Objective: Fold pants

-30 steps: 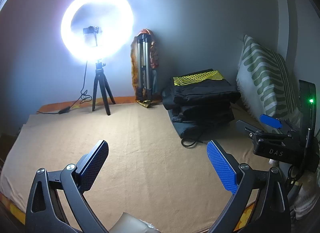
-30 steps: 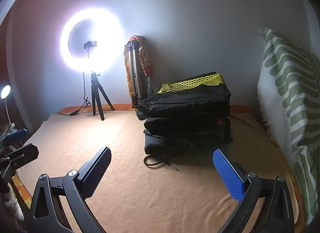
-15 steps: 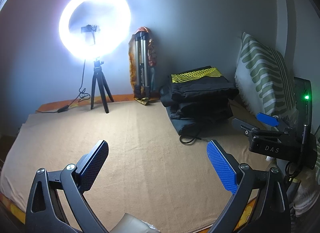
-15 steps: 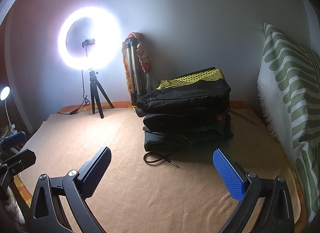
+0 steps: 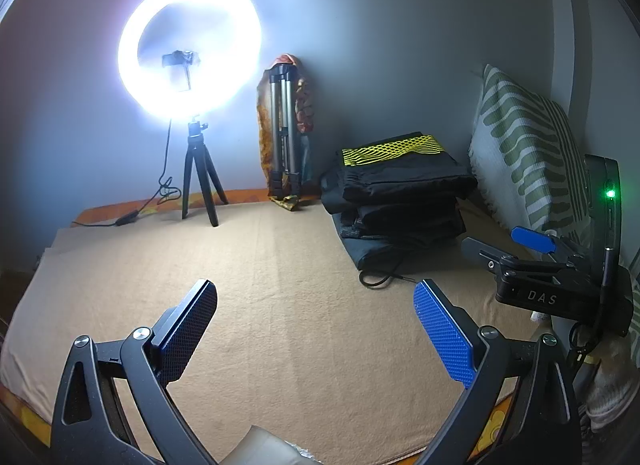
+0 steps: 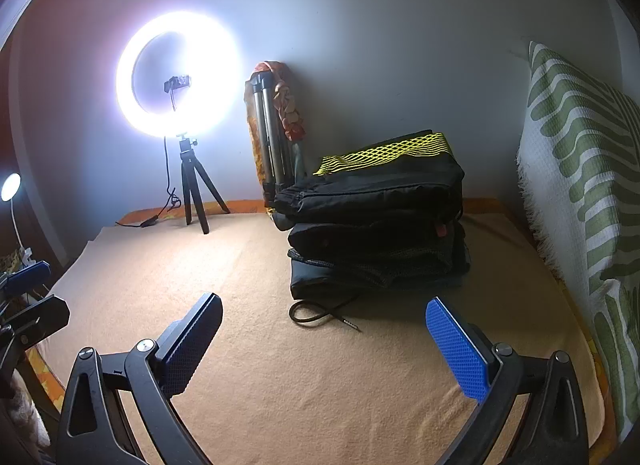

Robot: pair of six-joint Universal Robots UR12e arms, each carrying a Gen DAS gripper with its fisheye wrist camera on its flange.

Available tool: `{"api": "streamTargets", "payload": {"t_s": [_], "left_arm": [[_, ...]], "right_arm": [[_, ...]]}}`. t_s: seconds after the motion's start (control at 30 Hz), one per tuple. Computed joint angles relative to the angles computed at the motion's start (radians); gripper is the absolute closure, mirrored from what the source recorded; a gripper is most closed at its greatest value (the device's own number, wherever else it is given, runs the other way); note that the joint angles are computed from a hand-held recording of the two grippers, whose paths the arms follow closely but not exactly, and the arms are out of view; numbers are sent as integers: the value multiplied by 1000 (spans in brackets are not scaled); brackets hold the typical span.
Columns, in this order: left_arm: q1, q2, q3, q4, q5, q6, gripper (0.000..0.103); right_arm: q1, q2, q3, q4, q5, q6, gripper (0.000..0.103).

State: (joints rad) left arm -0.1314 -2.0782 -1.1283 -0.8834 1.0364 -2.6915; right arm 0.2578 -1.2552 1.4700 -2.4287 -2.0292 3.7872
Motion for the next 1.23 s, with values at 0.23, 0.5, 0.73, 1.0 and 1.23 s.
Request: {"api": "streamTargets", "payload": {"t_s": [0.23,0.5,0.73,1.0,1.23], "left_arm": [[0,2,-3,5,2,-5,4],[1,4,-6,8,0,-7,4],[-1,3,-6,11,17,-8,4],[-3,10,-31,56,26,-5,4],[-2,15,-45,91,25,6,4]], "right_arm": [[-4,-2,3,3,16,14,0],[-3,-2,4,3,18,14,0],[-1,0,1,4,15,9,0],[-1,0,0,7,16,14,0],[-1,0,-1,10,21,11,0]]}}
